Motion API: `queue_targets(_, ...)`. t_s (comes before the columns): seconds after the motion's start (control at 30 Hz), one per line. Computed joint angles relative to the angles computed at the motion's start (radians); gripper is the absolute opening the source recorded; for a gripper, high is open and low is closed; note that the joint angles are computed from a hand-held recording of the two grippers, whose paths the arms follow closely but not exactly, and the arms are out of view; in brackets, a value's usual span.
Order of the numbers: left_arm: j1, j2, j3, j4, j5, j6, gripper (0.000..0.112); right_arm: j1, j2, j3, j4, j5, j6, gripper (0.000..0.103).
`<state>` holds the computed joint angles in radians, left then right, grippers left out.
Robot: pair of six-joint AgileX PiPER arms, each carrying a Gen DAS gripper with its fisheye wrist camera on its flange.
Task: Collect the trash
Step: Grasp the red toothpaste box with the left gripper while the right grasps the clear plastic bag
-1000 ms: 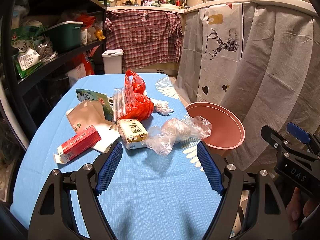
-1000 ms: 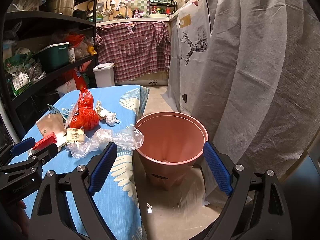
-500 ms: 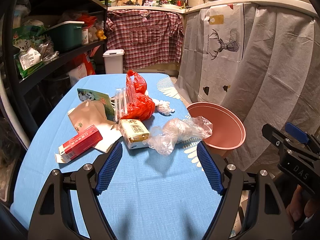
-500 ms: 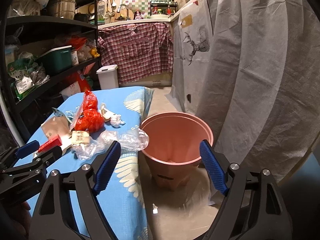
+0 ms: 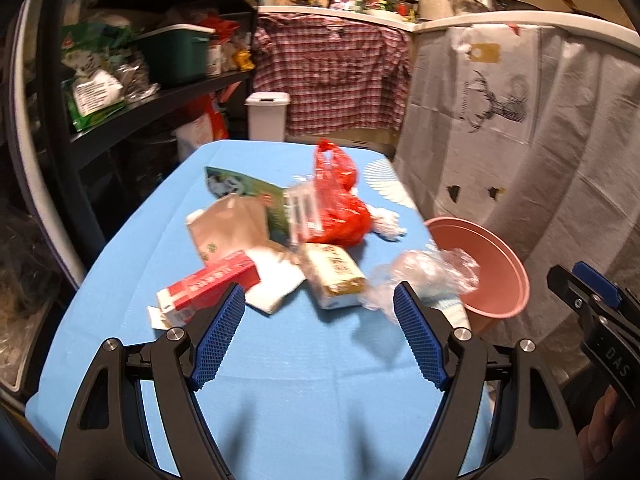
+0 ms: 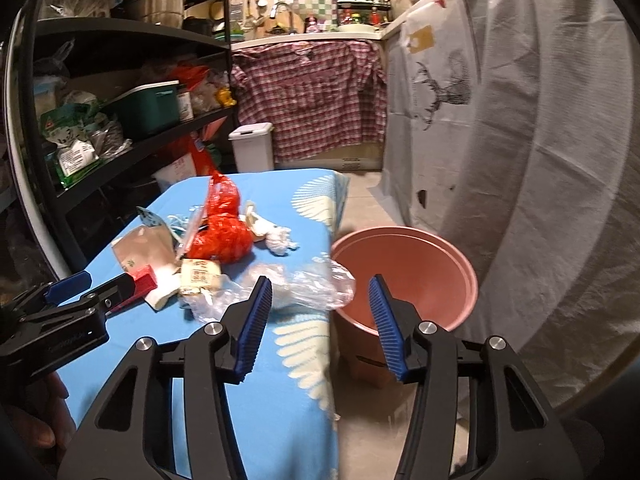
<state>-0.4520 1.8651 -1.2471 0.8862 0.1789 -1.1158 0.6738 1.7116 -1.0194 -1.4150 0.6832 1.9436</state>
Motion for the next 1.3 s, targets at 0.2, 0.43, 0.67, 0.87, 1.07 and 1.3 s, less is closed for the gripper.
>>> queue_targets(0.2,0.065,0.056,-0.075,-0.059,0.033,0.024,0.068,-0.045,0.093,-0.113,0.004,-0.081,-0.051,0.051)
queue_targets(0.43,0.127,0.141,-0.183,-0.252,0.071,0.205,0.064,-0.108,0.244,-0.297,0.131,-0.164,-0.225,0.051)
queue_targets(0.67,0.185,0.24,-0.291,-0.478,0.148,0.413,0.063,-0.165,0.371,-0.437,0.381,-0.228,-0.499,0.052)
queue_targets(0.87,0.223,0.312,-0.38,-0.618,0.199,0.576,0.064,-0.195,0.439,-0.518,0.578,-0.244,-0.711,0.055)
queue_targets(1.07,0.26,0.368,-0.465,-0.883,0.24,0.886,0.069,-0.209,0.481,-0.565,0.694,-0.244,-0.84,0.056)
queue_targets(1.3,0.271,0.371,-0.468,-1.136,0.293,1.157,0.069,-0.207,0.495,-0.582,0.708,-0.241,-0.873,0.057)
